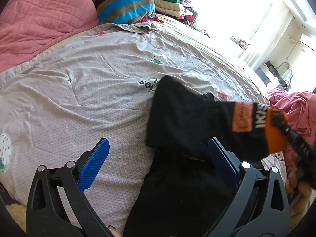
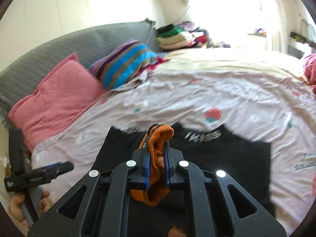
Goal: Fold small clothes
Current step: 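Grasp the carried cuff with the right tool while the left tool releases it, then lower the orange cuff onto the sweatshirt front and open the right tool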
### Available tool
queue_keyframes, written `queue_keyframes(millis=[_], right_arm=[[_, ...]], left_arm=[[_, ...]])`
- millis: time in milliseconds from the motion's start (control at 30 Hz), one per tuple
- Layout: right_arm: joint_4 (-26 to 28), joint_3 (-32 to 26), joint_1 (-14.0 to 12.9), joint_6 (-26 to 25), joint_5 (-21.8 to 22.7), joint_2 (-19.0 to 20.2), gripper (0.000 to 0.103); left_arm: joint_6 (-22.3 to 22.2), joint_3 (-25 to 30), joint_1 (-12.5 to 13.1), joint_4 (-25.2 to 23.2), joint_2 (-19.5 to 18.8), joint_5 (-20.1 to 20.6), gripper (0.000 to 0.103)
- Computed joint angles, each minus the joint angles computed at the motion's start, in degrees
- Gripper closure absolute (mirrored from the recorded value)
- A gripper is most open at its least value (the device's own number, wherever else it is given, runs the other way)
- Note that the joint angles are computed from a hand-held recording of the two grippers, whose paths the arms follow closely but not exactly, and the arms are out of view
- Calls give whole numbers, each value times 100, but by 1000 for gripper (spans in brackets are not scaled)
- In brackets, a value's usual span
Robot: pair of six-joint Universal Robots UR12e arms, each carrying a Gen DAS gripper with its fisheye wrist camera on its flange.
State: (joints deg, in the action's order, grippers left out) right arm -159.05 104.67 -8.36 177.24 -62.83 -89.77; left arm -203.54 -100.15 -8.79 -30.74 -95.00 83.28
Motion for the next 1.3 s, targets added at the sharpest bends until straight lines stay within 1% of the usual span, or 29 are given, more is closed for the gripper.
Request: queue_keyframes(millis=[67, 267, 400, 667, 833, 933, 1000, 1100, 1167, 1200, 1300], right_arm=[[-169, -10, -58, 79, -196, 36, 93], [-204, 46, -232, 260, -493, 83, 93], [-226, 142, -336, 373, -559, 84, 94], [-246, 335, -460, 411, -694, -3, 94], [-246, 412, -469, 354, -819, -36, 94], [-235, 434, -481, 328, -833, -40, 94], [-208, 435, -482, 313, -855, -36, 94], [-166, 450, -505, 310, -854, -37, 93], [-148, 460, -514, 314, -865, -40, 93], [-142, 468, -520, 317, -862, -41, 93], [-71, 468, -515, 319, -887, -40, 93]], left_arm=[[9, 15, -4, -27, -9, 19, 10], [47, 30, -13, -64, -19, -10, 10], [61, 56, -22, -104, -49, -34, 10], [146, 153, -98, -162, -129, 1, 10], [179, 239, -171, -141, -225, -19, 10], [83, 269, -187, -13, -287, -154, 10], [79, 316, -205, -20, -336, -228, 10], [161, 412, -267, -67, -419, -188, 10], [180, 472, -281, -106, -476, -231, 10], [168, 515, -286, -135, -516, -261, 11], [212, 619, -298, -192, -604, -312, 22]])
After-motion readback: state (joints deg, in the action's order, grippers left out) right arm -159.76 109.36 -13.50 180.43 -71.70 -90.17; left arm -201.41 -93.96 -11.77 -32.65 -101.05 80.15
